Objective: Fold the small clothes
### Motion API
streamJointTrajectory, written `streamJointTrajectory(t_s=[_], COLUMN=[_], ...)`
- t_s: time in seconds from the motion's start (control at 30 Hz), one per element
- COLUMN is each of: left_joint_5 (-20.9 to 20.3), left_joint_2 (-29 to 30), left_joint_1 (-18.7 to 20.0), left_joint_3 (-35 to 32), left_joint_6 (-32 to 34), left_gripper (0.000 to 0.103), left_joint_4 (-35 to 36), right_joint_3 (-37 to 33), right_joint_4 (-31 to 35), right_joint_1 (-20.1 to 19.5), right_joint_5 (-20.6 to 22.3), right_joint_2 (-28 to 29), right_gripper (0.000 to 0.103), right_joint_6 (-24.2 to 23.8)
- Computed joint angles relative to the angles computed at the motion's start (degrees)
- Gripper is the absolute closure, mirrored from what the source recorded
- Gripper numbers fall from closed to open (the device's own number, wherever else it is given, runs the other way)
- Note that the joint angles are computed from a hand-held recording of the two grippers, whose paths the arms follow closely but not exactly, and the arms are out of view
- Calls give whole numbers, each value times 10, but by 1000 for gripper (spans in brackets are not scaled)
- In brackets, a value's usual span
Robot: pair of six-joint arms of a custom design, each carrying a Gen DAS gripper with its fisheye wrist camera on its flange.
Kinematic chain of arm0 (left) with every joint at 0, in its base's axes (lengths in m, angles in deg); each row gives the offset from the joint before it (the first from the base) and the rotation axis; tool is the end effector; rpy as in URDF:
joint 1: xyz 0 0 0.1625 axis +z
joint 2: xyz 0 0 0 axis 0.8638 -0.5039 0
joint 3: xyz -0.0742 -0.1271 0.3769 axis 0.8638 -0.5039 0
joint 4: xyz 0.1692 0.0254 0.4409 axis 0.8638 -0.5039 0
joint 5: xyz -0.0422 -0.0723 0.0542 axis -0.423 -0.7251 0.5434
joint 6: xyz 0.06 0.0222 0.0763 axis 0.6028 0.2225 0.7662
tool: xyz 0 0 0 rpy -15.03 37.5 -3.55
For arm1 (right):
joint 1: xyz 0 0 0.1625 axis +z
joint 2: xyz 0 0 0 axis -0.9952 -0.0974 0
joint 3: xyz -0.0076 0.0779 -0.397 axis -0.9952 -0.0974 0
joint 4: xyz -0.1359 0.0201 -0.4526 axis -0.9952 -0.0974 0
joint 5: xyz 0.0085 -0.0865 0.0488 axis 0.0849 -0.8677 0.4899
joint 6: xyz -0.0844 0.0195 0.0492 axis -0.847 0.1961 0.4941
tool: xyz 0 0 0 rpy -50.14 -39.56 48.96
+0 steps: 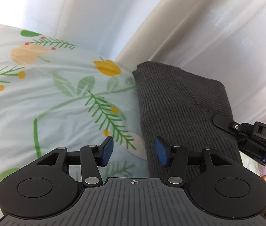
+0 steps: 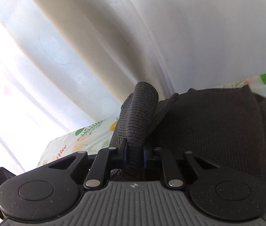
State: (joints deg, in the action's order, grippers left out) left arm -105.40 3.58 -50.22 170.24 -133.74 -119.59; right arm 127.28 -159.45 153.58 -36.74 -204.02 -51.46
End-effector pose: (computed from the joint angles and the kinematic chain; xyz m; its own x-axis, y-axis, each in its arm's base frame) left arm -0.3541 -0.2725 0.0075 -0.9297 -0.2085 -0.3036 0.0958 0.6590 -0.7460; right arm 0.0312 -0.3827 0.3827 -0.9024 -0.4197 0.0973 -0.4046 0.7480 -0.5261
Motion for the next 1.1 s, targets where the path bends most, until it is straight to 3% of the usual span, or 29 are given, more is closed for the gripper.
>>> streamJointTrajectory(t_s=[0.4,0.47,0.53,0.6,0.7,0.8,0.9,1.03,1.1], left_joint_5=[-57,-58,-58,-60,-61,-58,-57,-60,-57], left_joint_2=[77,80,80,79,80,82,85,84,80], left_joint_1=[32,32,32,33,32,31,30,27,22], left_joint_3=[-36,-35,-35,-35,-36,-37,-39,-42,-47], left_joint_6=[122,126,128,128,129,125,125,131,116], left_gripper=[48,48,47,47,46,46,45,43,42], left_joint_4=[-120,-123,-123,-124,-123,-120,-118,-107,-83], right_joint_3=[32,15,-14,-43,-64,-73,-77,-54,-29], right_joint_4=[-141,-99,-30,53,120,141,148,98,29], right_joint_1=[-27,-43,-61,-90,-116,-120,-117,-91,-60], right_joint_5=[-110,-89,-63,-11,23,36,40,6,-34], right_joint_2=[-18,-13,-2,16,28,45,54,36,10], right_gripper=[91,86,69,60,59,59,78,84,86], right_joint_6=[-35,-18,10,45,59,70,72,47,18])
